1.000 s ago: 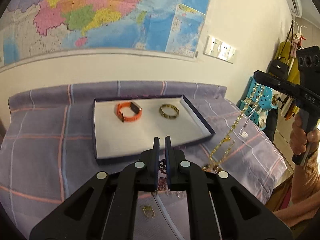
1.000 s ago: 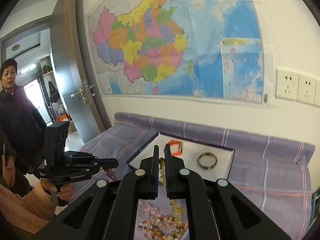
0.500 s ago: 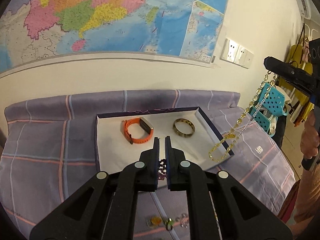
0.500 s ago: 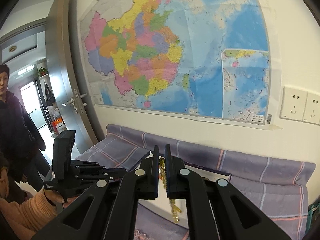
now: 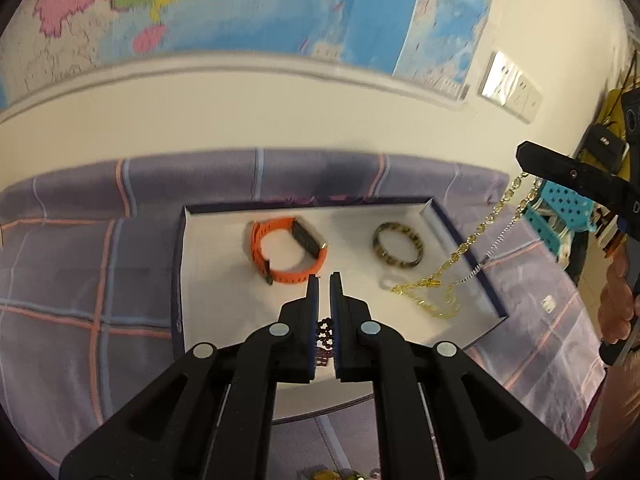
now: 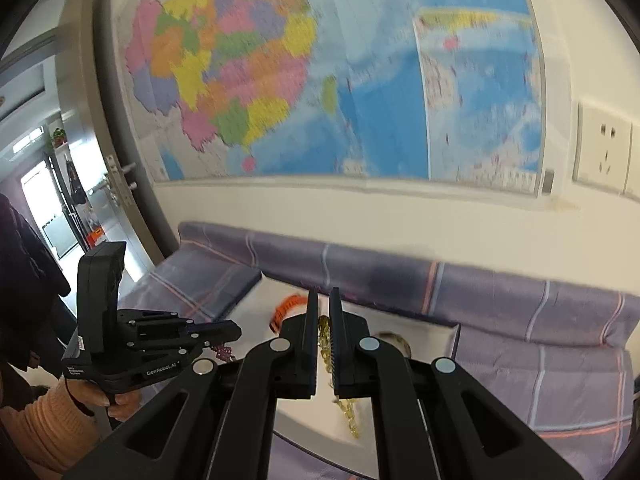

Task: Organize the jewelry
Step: 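Carry both bracelets into the tray and open both grippers to release them, then move both open grippers back to the remaining jewelry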

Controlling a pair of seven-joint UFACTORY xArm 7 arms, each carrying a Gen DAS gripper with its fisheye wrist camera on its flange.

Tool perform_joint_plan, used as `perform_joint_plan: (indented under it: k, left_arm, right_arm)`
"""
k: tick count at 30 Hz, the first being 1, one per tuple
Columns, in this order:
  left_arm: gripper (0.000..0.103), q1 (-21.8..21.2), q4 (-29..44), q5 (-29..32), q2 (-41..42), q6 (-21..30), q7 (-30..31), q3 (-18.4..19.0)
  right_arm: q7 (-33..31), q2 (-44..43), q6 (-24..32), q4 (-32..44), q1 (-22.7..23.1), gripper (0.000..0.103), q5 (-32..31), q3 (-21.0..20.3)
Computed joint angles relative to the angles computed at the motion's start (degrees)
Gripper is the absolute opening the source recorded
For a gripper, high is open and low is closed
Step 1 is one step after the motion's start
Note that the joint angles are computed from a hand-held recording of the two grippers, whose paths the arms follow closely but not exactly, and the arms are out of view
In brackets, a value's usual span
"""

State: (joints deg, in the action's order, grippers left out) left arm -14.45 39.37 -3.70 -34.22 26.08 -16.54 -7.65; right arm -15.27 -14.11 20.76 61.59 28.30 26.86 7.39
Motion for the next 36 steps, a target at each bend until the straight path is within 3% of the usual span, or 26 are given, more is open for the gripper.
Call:
perform_joint_plan:
  k: [23, 28, 36]
  left_arm:
    - [0.008, 2.14, 0.04, 3.87, 5.28, 3.52, -4.37, -1.53]
    - [0.025, 2.25, -0.5, 4.31, 4.56, 2.9, -5.13, -1.62]
    - [0.035, 2.92, -3.82, 6.32, -2.26, 1.96, -7.22, -2.66]
  right_arm:
    - [1.98, 8.36, 8.19, 0.01, -3.04, 0.005, 0.02, 2.44]
    - [3.23, 9.19, 8.53, 0.21, -3.54, 0.01, -0.69, 2.95]
    - [2.01, 5.74, 7.3, -2.08, -3.29, 0.026, 1.46, 2.47]
